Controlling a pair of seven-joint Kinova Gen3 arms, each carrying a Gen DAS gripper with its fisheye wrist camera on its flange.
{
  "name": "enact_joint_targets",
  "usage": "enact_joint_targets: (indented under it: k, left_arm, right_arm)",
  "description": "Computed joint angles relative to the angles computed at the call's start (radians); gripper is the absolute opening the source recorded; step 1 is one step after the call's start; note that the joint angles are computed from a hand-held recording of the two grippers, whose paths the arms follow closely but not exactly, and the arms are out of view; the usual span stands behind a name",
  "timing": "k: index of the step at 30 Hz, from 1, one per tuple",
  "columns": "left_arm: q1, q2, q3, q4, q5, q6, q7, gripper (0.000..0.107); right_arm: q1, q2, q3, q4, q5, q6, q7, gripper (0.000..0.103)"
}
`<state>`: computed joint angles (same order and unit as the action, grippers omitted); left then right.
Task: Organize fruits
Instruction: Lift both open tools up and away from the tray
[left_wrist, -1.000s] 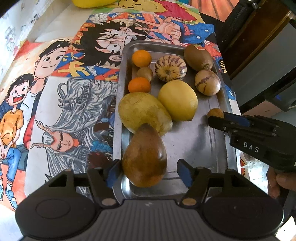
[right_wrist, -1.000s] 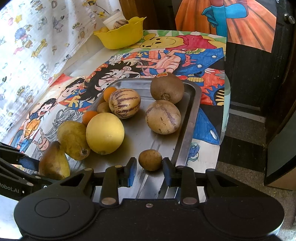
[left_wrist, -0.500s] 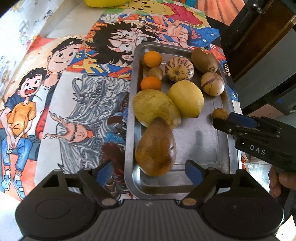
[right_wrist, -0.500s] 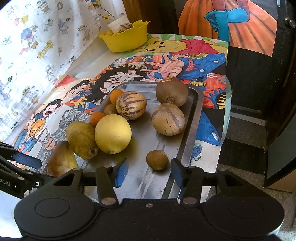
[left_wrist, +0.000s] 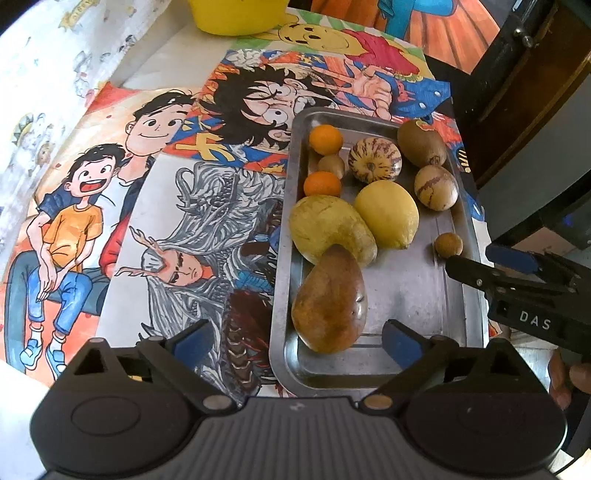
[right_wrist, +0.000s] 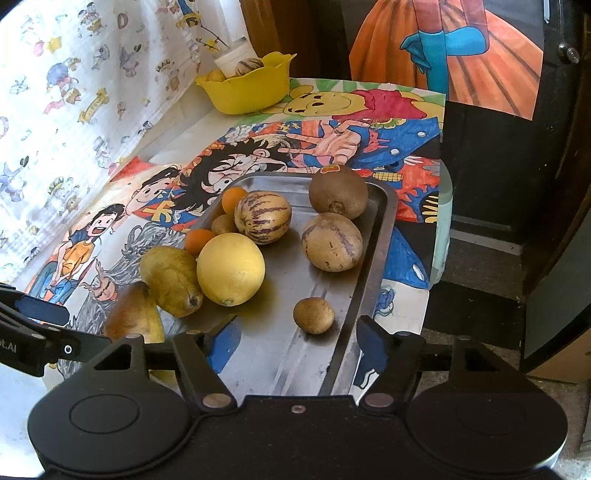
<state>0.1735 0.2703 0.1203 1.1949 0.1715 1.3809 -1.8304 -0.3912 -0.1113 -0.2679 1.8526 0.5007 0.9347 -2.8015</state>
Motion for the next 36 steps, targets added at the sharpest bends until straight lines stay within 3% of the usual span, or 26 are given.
enact_joint_targets:
  k: [4, 17, 20, 29, 32, 36]
  left_arm:
    - [-0.01, -0.022, -0.004, 0.023, 0.006, -0.019, -0.008, 0.101]
    - [-0.058, -0.068, -0.013, 0.081, 0.05, -0.088, -0.075, 0.102]
    - [-0.079, -0.06, -0.017, 0.077, 0.072, -0.075, -0.104, 0.102]
    - [-0.143, -0.014, -0.015, 0.007, 0.144, -0.009, -0.212, 0.102]
    - [-0.161, 0.006, -0.012, -0.018, 0.171, 0.016, -0.25, 0.102]
    - [-0.172, 0.0, -0.015, 0.008, 0.191, -0.011, -0.283, 0.102]
  right_arm:
    - [-0.009, -0.005, -0.013, -0.013, 0.005, 0.027, -0.004, 0.078]
    - [-0.071, 0.031, -0.047, -0.117, 0.022, 0.177, -0.08, 0.084]
    - [-0.101, 0.05, -0.053, -0.153, 0.051, 0.232, -0.125, 0.092]
    - [-0.216, 0.113, -0.052, -0.269, 0.127, 0.414, -0.29, 0.098]
    - [-0.251, 0.129, -0.046, -0.281, 0.151, 0.444, -0.325, 0.098]
    - [-0.277, 0.131, -0.034, -0.279, 0.159, 0.448, -0.338, 0.1]
